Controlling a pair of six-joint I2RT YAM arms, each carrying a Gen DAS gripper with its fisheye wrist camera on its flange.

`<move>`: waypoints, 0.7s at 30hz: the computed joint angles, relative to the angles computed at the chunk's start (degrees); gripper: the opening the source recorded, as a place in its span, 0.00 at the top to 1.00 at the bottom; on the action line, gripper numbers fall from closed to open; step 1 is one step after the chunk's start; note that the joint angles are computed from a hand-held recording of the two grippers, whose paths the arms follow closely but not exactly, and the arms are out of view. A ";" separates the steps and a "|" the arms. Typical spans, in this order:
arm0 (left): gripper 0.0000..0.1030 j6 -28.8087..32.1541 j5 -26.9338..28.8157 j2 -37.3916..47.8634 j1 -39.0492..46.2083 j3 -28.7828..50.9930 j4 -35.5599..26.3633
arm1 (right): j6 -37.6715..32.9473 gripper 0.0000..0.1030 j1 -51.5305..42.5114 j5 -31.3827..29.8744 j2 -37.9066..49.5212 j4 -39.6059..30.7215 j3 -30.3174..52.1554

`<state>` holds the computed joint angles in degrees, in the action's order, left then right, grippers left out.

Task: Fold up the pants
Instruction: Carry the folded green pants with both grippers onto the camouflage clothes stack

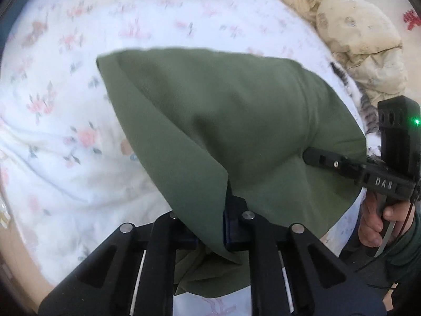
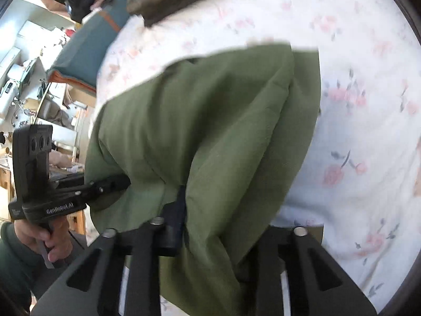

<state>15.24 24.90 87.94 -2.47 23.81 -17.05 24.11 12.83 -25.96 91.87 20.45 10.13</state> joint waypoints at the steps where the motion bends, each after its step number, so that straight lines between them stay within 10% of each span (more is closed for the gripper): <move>1: 0.91 0.07 0.72 -3.63 0.64 -0.25 -2.02 | 0.45 0.79 -0.95 -0.84 -2.03 -0.67 -0.13; 11: 0.91 -1.42 3.65 -16.56 5.29 7.27 -9.41 | 1.37 0.79 -5.19 -4.57 -19.21 -6.57 2.37; 21: 0.91 -4.31 1.67 6.79 4.26 37.52 -9.84 | -8.74 0.79 -7.45 -6.12 2.13 -24.85 38.02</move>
